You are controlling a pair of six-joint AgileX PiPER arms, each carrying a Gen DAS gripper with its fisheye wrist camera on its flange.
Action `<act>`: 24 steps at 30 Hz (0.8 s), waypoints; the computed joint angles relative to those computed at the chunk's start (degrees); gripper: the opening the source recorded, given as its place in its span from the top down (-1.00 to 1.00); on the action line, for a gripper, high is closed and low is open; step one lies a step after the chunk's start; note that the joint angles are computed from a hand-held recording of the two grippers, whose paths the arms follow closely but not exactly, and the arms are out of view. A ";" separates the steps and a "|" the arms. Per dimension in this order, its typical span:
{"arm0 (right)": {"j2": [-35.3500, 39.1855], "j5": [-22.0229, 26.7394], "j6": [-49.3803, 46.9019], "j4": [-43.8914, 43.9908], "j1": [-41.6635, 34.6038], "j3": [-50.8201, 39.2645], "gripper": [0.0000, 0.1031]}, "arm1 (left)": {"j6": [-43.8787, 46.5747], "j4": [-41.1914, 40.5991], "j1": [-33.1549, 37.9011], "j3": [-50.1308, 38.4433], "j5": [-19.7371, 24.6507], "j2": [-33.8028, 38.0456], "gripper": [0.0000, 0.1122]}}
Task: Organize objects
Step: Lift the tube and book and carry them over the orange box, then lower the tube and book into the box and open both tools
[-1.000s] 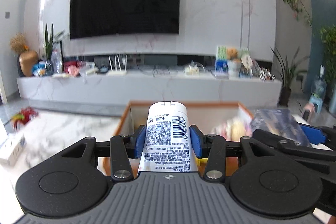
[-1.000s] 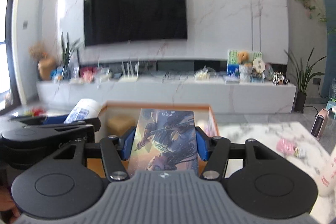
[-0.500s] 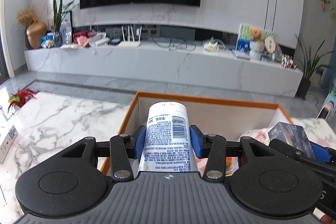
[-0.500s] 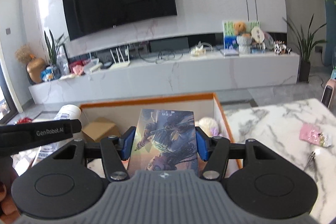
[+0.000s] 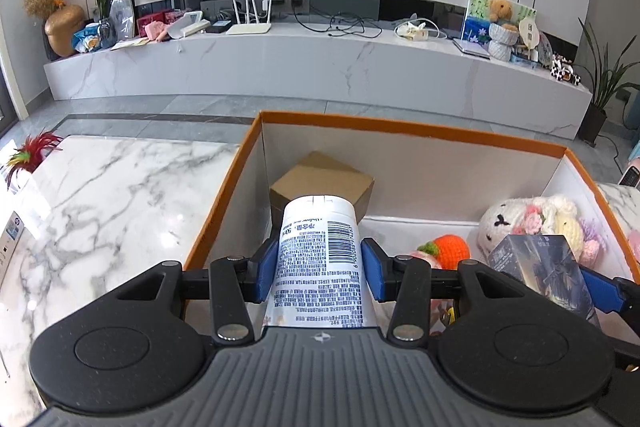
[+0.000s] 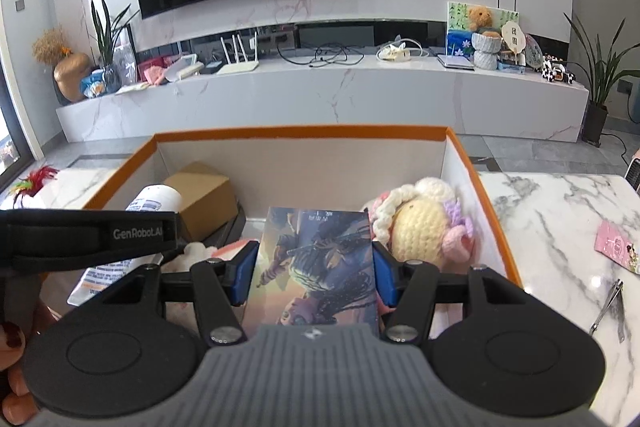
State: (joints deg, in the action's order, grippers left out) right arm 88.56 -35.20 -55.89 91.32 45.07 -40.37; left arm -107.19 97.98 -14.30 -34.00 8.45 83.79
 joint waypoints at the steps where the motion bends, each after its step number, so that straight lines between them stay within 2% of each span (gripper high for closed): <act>1: 0.25 0.52 -1.19 1.07 -0.39 -0.47 -0.16 | 2.68 -2.65 0.09 -0.15 -0.19 0.11 0.07; 6: 0.69 0.55 -3.86 4.03 -0.52 -1.18 -0.17 | 21.46 -20.79 0.18 -1.49 -0.24 0.75 0.07; 12: 1.31 0.42 -6.70 5.87 -0.47 -1.78 -0.16 | 33.44 -32.93 -0.13 -2.82 0.98 2.16 0.07; 18: 1.43 0.48 -5.73 4.86 -0.71 -1.50 -0.17 | 34.90 -34.44 -0.31 -2.97 1.69 2.18 0.07; 24: 0.77 0.01 -4.91 4.14 -1.00 -0.95 -0.28 | 28.11 -28.21 -0.17 -2.09 1.15 0.48 -0.10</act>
State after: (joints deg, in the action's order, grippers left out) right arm 89.33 -35.20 -60.80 95.46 44.07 -41.32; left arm -79.08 69.77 -14.47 -36.09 9.60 84.28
